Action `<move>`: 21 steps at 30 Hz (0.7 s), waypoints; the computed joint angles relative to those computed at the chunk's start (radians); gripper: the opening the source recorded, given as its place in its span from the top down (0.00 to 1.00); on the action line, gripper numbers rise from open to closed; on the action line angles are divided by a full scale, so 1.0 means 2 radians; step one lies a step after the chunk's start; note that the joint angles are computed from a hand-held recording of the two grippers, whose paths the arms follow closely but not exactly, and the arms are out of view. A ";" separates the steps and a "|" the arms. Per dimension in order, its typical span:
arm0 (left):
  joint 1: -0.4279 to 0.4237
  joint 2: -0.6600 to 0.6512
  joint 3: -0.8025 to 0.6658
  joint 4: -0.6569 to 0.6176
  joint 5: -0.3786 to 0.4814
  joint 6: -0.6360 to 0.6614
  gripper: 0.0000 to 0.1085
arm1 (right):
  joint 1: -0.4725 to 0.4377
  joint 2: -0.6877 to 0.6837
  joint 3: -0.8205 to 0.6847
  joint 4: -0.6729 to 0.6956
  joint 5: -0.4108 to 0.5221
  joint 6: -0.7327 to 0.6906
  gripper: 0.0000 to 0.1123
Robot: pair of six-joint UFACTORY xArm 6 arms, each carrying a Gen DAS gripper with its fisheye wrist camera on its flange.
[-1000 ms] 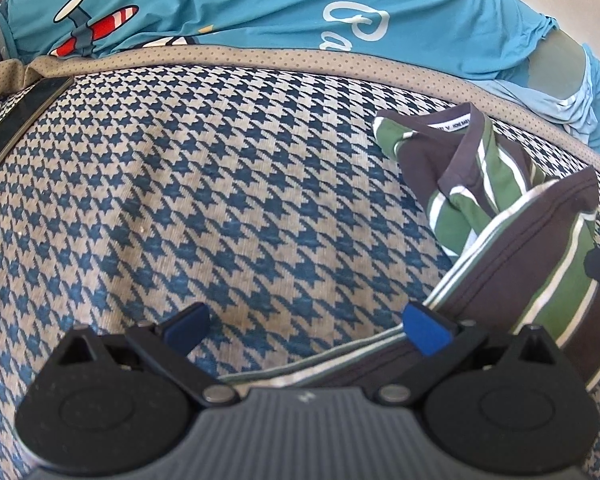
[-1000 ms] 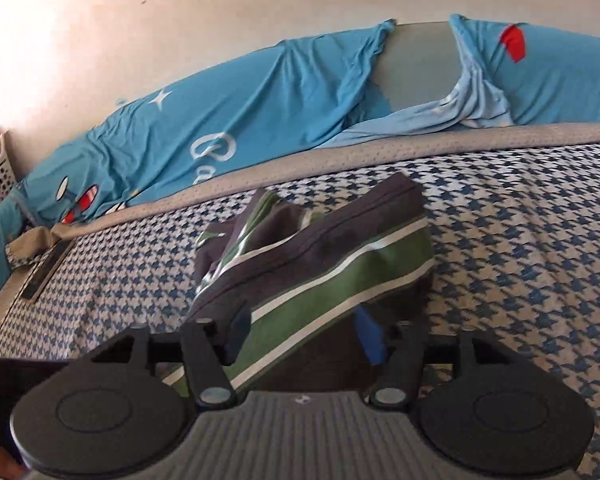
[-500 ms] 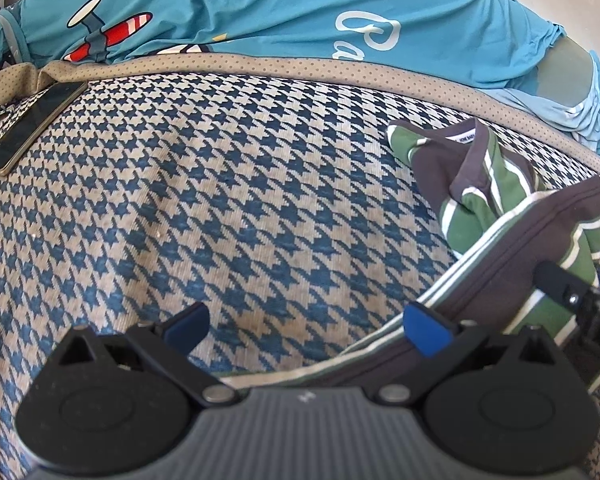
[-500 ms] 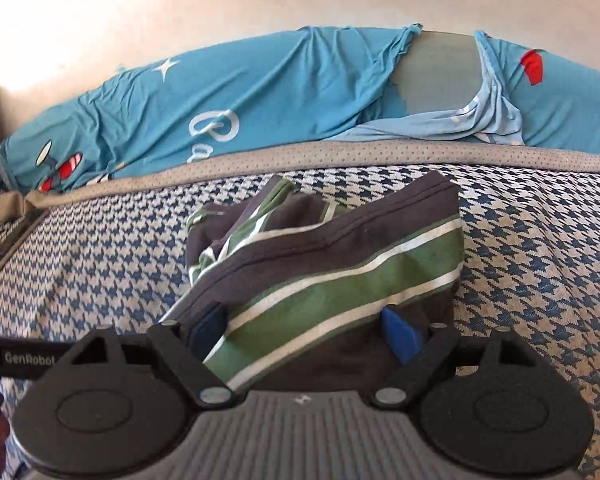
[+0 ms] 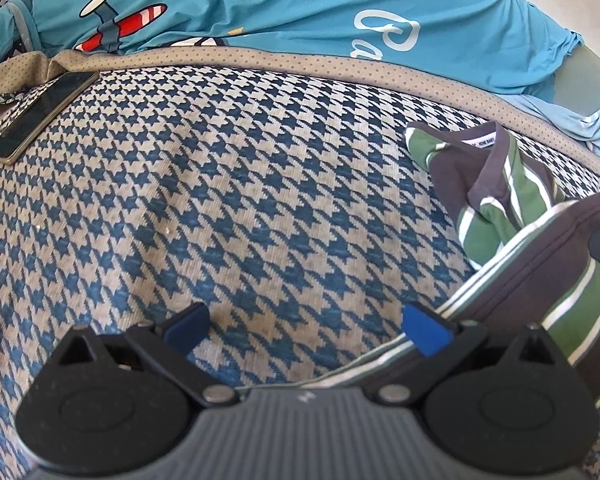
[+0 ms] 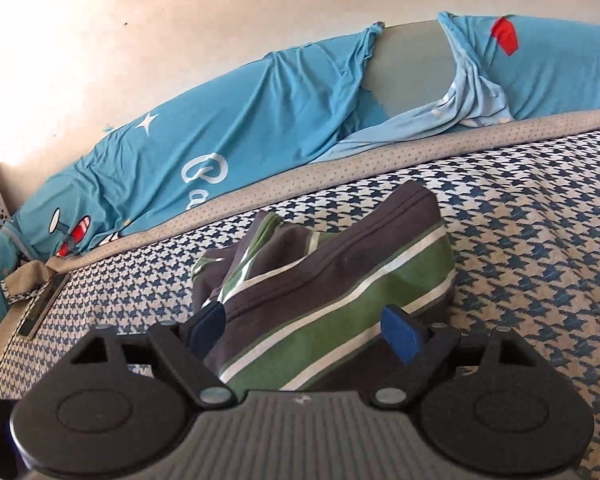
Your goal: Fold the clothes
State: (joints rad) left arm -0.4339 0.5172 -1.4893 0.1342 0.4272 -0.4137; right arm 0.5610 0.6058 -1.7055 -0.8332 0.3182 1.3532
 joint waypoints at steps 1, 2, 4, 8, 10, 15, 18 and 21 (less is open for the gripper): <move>0.000 0.000 0.000 -0.001 0.000 0.001 0.05 | 0.002 0.004 -0.003 0.019 0.001 -0.022 0.24; 0.000 0.000 0.000 -0.003 0.001 0.002 0.05 | 0.004 0.009 -0.009 0.031 0.008 -0.037 0.24; -0.001 0.001 -0.001 -0.005 0.002 0.005 0.05 | 0.009 0.018 -0.020 0.040 0.023 -0.051 0.24; 0.000 -0.001 0.001 -0.011 0.000 0.010 0.05 | 0.007 0.017 -0.015 0.028 0.020 -0.036 0.47; -0.001 -0.001 0.000 -0.011 0.000 0.010 0.05 | 0.002 0.014 -0.010 0.025 0.005 -0.023 0.58; -0.002 -0.003 0.001 -0.003 -0.006 0.005 0.05 | -0.007 -0.007 0.009 -0.027 -0.004 0.039 0.79; -0.003 -0.005 0.004 0.007 -0.012 0.000 0.05 | -0.010 -0.031 0.028 -0.080 0.019 0.106 0.80; -0.004 -0.008 0.007 0.006 -0.017 0.001 0.05 | -0.006 -0.059 0.046 -0.145 0.077 0.163 0.81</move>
State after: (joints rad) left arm -0.4411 0.5019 -1.4749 0.1467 0.3923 -0.4111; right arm 0.5482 0.4877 -1.6142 -1.1227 0.4715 1.6788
